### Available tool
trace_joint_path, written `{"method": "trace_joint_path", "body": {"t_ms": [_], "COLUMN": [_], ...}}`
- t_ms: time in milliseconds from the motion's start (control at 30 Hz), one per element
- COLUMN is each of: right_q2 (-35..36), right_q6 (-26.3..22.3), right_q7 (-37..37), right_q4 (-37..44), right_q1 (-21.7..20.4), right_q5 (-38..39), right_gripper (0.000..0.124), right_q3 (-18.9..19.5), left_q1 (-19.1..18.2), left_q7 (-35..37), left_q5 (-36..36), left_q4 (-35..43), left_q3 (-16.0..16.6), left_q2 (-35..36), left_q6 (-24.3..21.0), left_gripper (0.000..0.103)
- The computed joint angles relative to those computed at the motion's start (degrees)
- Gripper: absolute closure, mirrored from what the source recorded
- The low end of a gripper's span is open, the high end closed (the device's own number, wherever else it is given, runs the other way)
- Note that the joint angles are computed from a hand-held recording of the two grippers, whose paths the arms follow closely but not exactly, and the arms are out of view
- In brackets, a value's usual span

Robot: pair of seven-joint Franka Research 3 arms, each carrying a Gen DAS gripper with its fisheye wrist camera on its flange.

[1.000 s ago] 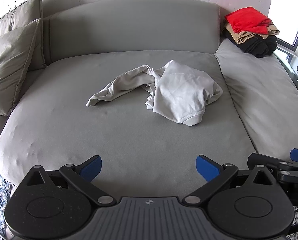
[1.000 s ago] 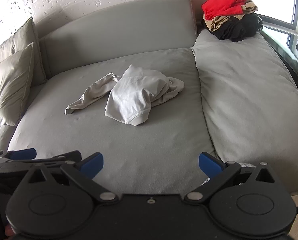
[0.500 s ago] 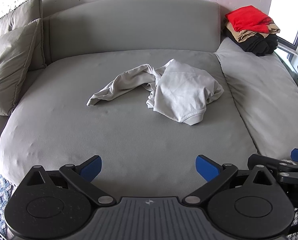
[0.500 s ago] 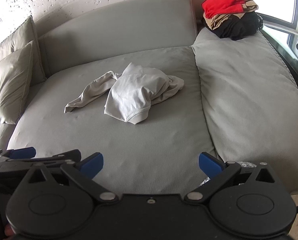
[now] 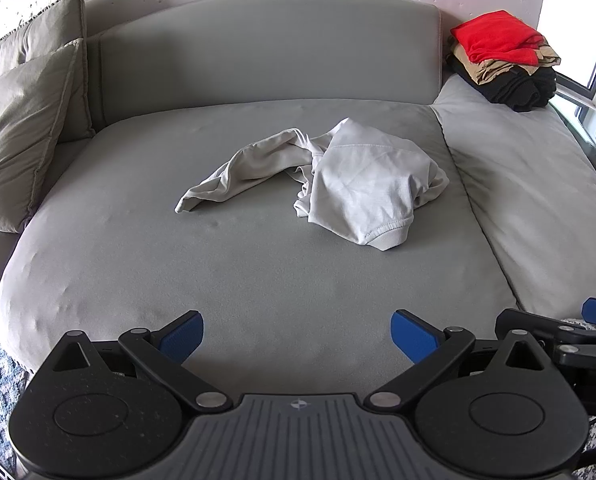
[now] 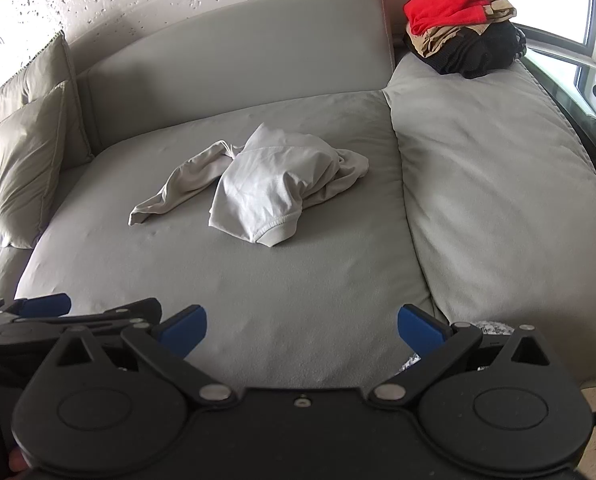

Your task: Fold clothes

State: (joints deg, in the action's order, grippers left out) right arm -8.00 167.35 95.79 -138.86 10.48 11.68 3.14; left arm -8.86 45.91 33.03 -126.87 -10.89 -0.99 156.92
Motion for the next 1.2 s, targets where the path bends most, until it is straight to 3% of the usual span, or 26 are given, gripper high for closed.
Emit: {"method": "trace_joint_path", "body": {"t_ms": [500, 700, 800, 933, 1000, 1100, 1200], "right_q2": [0.9, 3.8, 7.2, 12.9, 15.7, 20.2, 25.3], "right_q6": [0.9, 4.0, 7.7, 8.2, 7.7, 6.4, 5.2], "right_q7": [0.7, -2.5, -8.2, -31.2, -40.9, -45.3, -46.6], "right_q4": [0.2, 2.5, 5.2, 12.3, 16.2, 21.2, 26.4], "right_q1": [-0.1, 1.0, 1.7, 0.4, -1.6, -1.5, -1.0], "right_q5": [0.3, 4.7, 10.6, 33.7, 42.7, 43.6, 41.4], "right_gripper": [0.021, 0.021, 0.021, 0.030, 0.036, 0.046, 0.052], "right_q3": [0.0, -1.3, -1.8, 2.0, 4.7, 6.0, 6.7], "left_q1": [0.3, 1.9, 3.0, 4.6, 5.6, 5.8, 5.0], "left_q7": [1.6, -5.9, -11.5, -13.2, -10.3, -10.3, -13.2], "left_q5": [-1.4, 9.3, 16.6, 18.6, 14.2, 12.5, 15.7], "left_q4": [0.3, 2.5, 4.3, 6.7, 7.5, 8.8, 10.2], "left_q3": [0.4, 2.2, 3.6, 5.1, 5.3, 6.1, 7.2], "left_q2": [0.7, 2.5, 3.7, 5.8, 7.0, 8.8, 10.6], "left_q6": [1.1, 1.7, 1.8, 2.8, 3.6, 3.6, 3.0], "left_gripper": [0.001, 0.001, 0.002, 0.012, 0.015, 0.016, 0.016]}}
